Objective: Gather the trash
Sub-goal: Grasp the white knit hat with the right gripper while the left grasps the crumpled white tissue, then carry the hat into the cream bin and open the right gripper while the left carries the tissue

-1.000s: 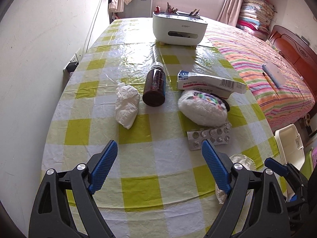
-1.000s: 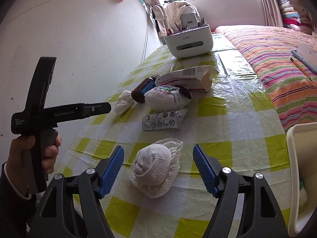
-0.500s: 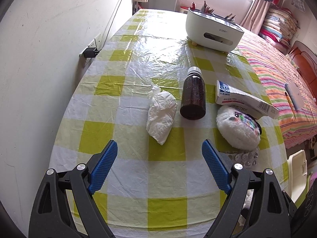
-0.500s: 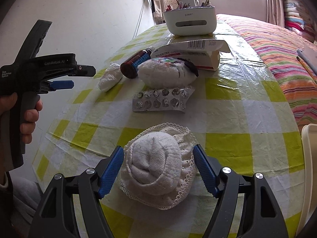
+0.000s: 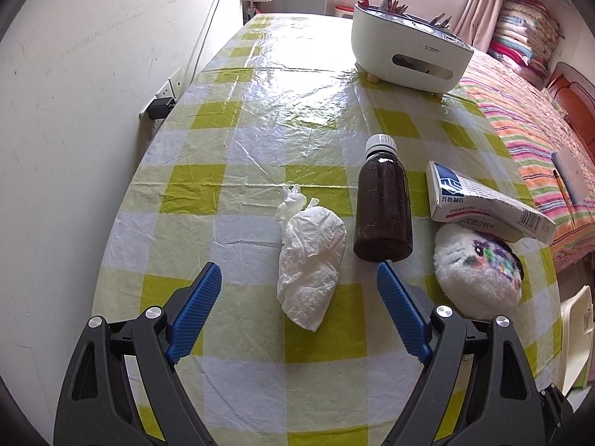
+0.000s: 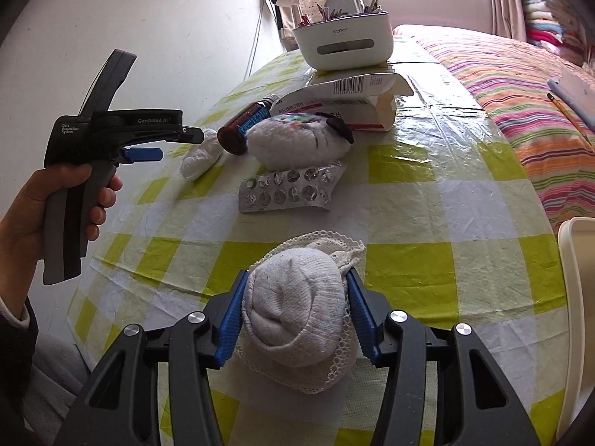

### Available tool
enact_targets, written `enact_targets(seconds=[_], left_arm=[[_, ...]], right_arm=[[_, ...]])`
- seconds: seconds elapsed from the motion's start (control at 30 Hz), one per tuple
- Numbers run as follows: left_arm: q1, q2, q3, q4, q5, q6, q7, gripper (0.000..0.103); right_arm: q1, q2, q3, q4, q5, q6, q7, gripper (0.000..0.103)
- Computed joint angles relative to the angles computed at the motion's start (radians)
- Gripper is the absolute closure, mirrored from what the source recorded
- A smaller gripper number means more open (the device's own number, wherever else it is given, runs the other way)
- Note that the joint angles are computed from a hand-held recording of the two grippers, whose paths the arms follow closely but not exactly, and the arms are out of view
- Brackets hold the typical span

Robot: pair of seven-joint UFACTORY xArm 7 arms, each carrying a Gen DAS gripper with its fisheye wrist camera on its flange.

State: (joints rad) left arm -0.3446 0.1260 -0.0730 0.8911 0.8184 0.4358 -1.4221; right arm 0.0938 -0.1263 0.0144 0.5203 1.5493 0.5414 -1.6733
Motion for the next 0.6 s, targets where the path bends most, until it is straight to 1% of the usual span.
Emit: enact_targets(seconds=[0.03, 0.07, 0.17, 0.2, 0.23, 0.3, 0.37, 0.4, 0.43, 0.47, 0.5, 0.53, 0.6], left_arm=[[0.003, 0.011, -0.002, 0.007, -0.014, -0.006, 0.016, 0.026], [0.004, 0.025, -0.004, 0.018, -0.034, -0.001, 0.041, 0.027], [-0.015, 0.060, 0.003, 0.055, -0.041, 0.054, 0.070, 0.027], [-0.019, 0.068, 0.008, 0.061, -0.042, 0.063, 0.073, 0.029], [-0.020, 0.073, 0.011, 0.062, -0.046, 0.060, 0.078, 0.041], [-0.013, 0.079, 0.013, 0.059, -0.085, 0.040, 0.111, 0.053], [-0.007, 0.086, 0.014, 0.054, -0.131, 0.024, 0.144, 0.060], [-0.008, 0.089, 0.015, 0.055, -0.149, 0.024, 0.156, 0.068], [-0.011, 0.089, 0.018, 0.052, -0.159, 0.020, 0.159, 0.074], [-0.017, 0.082, 0.022, 0.047, -0.161, 0.019, 0.152, 0.076], [-0.023, 0.075, 0.025, 0.045, -0.160, 0.023, 0.143, 0.080], [-0.028, 0.066, 0.028, 0.042, -0.154, 0.025, 0.130, 0.082], [-0.035, 0.043, 0.029, 0.032, -0.137, 0.025, 0.093, 0.084]], right_arm=[[-0.004, -0.001, -0.004, 0.000, 0.001, 0.005, 0.002, 0.053], [-0.008, -0.003, -0.008, -0.002, -0.003, 0.010, 0.006, 0.053], [-0.018, -0.007, -0.016, -0.002, -0.002, 0.021, 0.005, 0.053], [-0.021, -0.008, -0.019, -0.003, 0.001, 0.024, 0.002, 0.053], [-0.025, -0.009, -0.021, -0.002, -0.001, 0.030, 0.002, 0.053], [-0.031, -0.012, -0.024, -0.003, 0.000, 0.036, 0.002, 0.053], [-0.036, -0.013, -0.028, -0.003, 0.002, 0.042, 0.000, 0.053], [-0.039, -0.014, -0.029, -0.002, 0.002, 0.044, 0.001, 0.053], [-0.042, -0.014, -0.030, -0.001, 0.005, 0.047, 0.001, 0.053], [-0.043, -0.014, -0.031, -0.001, 0.009, 0.048, 0.000, 0.053], [-0.047, -0.014, -0.033, 0.000, 0.011, 0.052, -0.001, 0.053], [-0.050, -0.015, -0.035, 0.001, 0.013, 0.055, 0.000, 0.053], [-0.058, -0.018, -0.041, 0.002, 0.019, 0.065, 0.000, 0.053]])
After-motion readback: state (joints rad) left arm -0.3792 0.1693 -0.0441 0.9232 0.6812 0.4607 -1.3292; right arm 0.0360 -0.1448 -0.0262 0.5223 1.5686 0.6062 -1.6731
